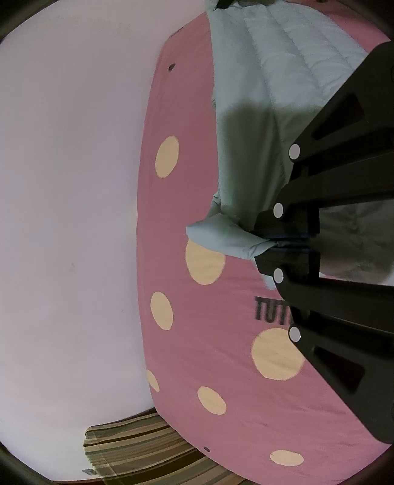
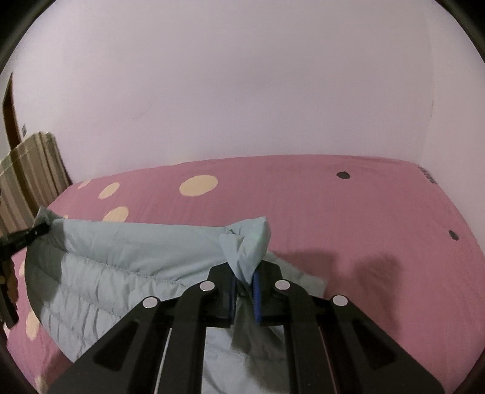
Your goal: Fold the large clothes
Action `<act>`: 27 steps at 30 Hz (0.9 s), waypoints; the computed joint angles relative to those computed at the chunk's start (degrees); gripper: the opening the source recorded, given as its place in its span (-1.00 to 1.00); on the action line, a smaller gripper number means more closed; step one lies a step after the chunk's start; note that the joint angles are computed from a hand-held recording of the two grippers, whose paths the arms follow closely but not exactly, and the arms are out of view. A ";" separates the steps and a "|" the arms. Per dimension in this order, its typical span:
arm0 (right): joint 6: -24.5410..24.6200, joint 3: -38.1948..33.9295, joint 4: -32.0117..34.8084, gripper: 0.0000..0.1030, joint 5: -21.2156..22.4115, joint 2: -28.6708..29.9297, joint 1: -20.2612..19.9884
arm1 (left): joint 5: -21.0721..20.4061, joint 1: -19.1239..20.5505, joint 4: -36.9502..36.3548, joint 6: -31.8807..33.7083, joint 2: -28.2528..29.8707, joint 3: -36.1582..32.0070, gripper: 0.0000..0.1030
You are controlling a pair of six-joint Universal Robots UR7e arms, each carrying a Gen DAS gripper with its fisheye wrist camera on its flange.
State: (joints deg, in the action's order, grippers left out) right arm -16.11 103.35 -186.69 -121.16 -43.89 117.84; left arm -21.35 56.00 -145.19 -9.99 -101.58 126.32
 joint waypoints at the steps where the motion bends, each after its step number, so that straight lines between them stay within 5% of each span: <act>1: -0.14 -1.57 0.88 -0.85 -0.44 1.09 -0.23 | -0.12 0.82 -1.42 0.87 1.42 -0.86 -0.93; 13: -1.42 -11.79 6.72 -0.85 -3.85 11.22 -4.68 | -2.63 14.15 -12.38 7.09 19.57 -9.75 -0.93; 27: -1.31 -12.12 4.80 -0.82 -3.84 15.32 -7.73 | -3.56 18.40 -26.99 15.59 26.38 -8.91 -0.92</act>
State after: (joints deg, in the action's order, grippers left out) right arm -17.42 91.23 -181.89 -125.00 -28.57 110.11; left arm -24.91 74.40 -172.18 5.60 -75.20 117.41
